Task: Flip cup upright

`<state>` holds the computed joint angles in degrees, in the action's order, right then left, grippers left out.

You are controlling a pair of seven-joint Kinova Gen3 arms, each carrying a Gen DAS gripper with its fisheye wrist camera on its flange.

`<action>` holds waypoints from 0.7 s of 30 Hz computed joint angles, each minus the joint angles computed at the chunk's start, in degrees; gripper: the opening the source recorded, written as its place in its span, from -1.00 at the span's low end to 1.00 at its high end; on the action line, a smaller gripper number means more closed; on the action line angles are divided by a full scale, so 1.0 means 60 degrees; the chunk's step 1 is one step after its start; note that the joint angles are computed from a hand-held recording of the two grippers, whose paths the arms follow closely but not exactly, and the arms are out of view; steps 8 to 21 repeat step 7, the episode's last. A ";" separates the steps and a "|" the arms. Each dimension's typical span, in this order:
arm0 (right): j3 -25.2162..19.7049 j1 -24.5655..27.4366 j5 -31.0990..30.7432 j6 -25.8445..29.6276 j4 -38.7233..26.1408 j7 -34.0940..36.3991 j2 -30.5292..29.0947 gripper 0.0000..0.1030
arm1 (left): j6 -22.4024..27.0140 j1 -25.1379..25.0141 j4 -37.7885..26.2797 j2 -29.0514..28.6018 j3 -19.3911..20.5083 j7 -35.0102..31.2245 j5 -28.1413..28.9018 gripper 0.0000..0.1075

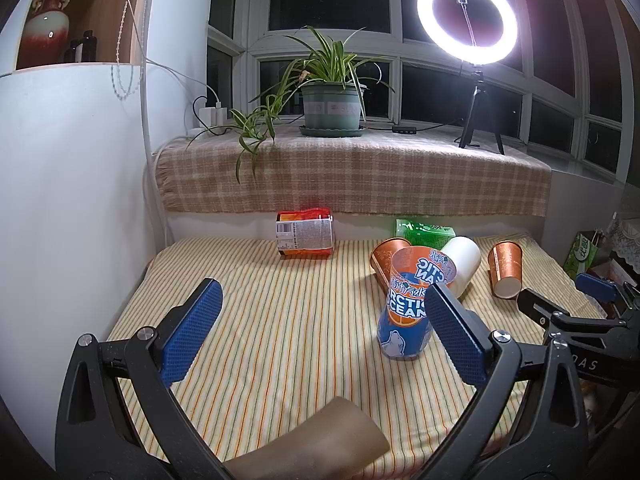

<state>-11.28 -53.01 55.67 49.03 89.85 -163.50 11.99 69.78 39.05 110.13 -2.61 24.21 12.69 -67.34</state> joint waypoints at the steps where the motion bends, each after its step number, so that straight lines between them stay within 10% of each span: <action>1: 0.0002 0.0012 -0.0009 -0.0017 -0.0001 0.0018 0.0005 0.99 | -0.0028 -0.0010 0.0015 -0.0027 -0.0017 -0.0019 0.0010 0.91; 21: 0.0019 0.0061 -0.0135 -0.0121 -0.0006 0.0128 0.0048 0.99 | 0.0082 0.0015 0.0003 0.0015 -0.0008 0.0082 -0.0099 0.91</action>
